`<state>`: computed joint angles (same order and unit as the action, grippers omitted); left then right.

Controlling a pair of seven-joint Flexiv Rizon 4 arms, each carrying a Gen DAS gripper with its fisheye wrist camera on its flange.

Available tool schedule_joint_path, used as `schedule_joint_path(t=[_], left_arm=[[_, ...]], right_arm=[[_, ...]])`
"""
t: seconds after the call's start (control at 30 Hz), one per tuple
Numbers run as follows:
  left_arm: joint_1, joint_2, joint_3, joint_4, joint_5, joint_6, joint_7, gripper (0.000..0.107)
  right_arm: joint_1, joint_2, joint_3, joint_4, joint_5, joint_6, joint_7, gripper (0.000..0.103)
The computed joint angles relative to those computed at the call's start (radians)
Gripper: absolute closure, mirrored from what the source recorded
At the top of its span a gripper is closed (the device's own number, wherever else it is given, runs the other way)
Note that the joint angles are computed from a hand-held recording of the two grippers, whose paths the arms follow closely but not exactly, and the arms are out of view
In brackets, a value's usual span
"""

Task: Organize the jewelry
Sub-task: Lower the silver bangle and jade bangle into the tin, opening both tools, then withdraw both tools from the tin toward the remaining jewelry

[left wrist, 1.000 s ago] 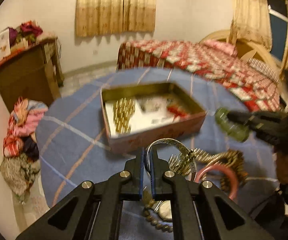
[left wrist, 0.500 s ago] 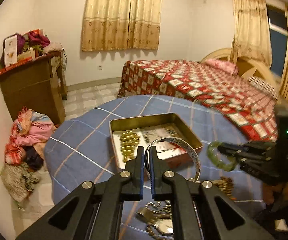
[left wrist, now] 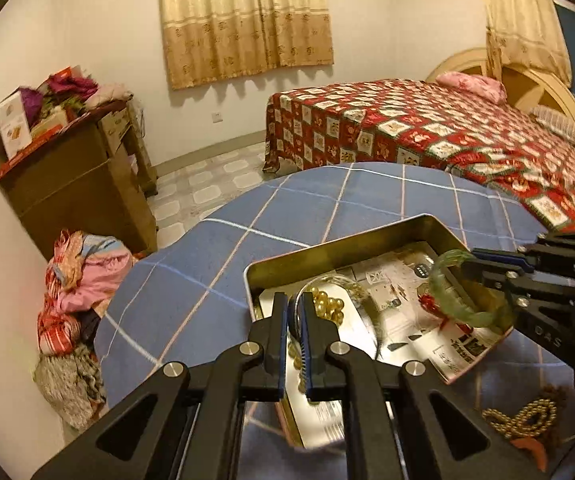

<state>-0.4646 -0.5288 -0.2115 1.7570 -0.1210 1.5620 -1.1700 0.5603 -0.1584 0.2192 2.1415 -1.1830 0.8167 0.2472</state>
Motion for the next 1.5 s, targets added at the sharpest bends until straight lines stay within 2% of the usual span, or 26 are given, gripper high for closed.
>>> schedule_joint_path(t=[0.07,0.13,0.2,0.23,0.27,0.3,0.37,0.63,0.87,1.1,1.3,1.37,1.5], left_arm=[[-0.019,-0.007,0.022,-0.016,0.009,-0.019,-0.003,0.099],[-0.063,-0.013,0.078,-0.032,0.031,-0.023,-0.028,0.091],[-0.096,-0.016,0.122,-0.041,0.049,-0.015,-0.060,0.061],[-0.105,-0.016,0.134,-0.042,0.058,-0.002,-0.072,0.055],[-0.107,-0.016,0.137,-0.040,0.066,0.013,-0.078,0.048],[-0.108,-0.014,0.141,-0.038,0.072,0.019,-0.083,0.047],[-0.101,-0.010,0.132,-0.036,0.076,0.010,-0.081,0.047],[-0.114,0.013,0.159,-0.016,0.098,0.000,-0.118,0.047],[-0.084,0.055,0.140,0.057,0.095,0.020,-0.143,0.047],[-0.030,0.113,0.092,0.177,0.085,0.054,-0.142,0.047],[-0.013,0.186,0.088,0.313,0.084,0.074,-0.152,0.047],[0.012,0.216,0.058,0.359,0.080,0.084,-0.140,0.047],[-0.033,0.262,0.101,0.410,0.104,0.074,-0.158,0.047]], right_arm=[[-0.013,-0.002,-0.010,0.009,-0.008,0.023,0.016,0.085],[-0.022,0.002,-0.012,0.020,-0.008,0.033,0.033,0.080],[-0.024,0.005,-0.010,0.022,-0.007,0.034,0.040,0.076],[-0.025,0.009,-0.009,0.026,-0.012,0.036,0.045,0.076],[-0.022,0.011,-0.005,0.025,-0.007,0.027,0.044,0.069],[-0.018,0.014,0.001,0.025,0.003,0.012,0.041,0.060],[-0.013,0.021,0.005,0.026,-0.001,0.002,0.053,0.056],[0.002,0.048,0.029,0.044,0.008,-0.025,0.089,0.054],[0.020,0.073,0.053,0.068,0.016,-0.053,0.133,0.050],[0.046,0.090,0.079,0.085,0.036,-0.082,0.157,0.048],[0.086,0.118,0.120,0.117,0.085,-0.134,0.204,0.045],[0.101,0.124,0.134,0.127,0.107,-0.144,0.227,0.045],[0.135,0.116,0.151,0.117,0.134,-0.174,0.240,0.045]])
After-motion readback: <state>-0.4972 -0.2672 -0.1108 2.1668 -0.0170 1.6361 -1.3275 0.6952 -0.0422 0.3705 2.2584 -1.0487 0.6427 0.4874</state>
